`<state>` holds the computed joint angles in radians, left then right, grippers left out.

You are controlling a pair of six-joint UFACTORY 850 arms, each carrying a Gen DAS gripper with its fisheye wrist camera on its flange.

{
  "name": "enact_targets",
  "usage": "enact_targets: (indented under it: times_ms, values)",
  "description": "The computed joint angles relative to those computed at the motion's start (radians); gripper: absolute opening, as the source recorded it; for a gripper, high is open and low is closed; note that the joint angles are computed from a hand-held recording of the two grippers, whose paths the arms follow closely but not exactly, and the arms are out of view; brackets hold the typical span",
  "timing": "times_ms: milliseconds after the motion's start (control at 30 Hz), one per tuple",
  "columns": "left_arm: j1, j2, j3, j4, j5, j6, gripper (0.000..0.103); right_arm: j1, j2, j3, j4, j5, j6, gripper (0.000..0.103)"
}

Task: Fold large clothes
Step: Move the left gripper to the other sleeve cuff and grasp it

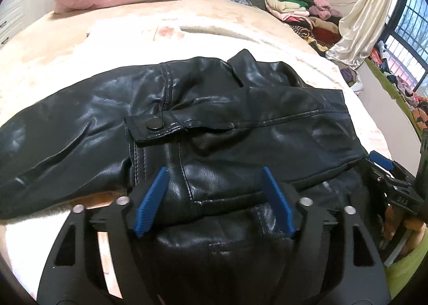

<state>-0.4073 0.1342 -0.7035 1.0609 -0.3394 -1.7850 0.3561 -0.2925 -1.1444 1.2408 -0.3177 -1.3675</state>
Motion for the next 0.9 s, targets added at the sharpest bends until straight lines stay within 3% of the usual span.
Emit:
enact_targets:
  times_ms: [67,233,433,900]
  values:
    - [-0.012,0.004,-0.003,0.015,-0.023,-0.013,0.082,0.008,0.004,0.001,0.003,-0.001,-0.001,0.097]
    - [-0.039,0.017,-0.005,0.043,-0.070,-0.051,0.094,0.030,0.021,0.008,0.007,0.004,-0.015,0.097]
    - [-0.051,0.072,0.030,0.094,-0.129,-0.150,0.094,0.061,0.037,0.003,0.019,-0.002,-0.034,0.097]
    - [-0.054,0.189,0.101,0.053,-0.294,-0.223,0.094,0.162,0.057,-0.016,0.037,0.004,-0.074,0.097]
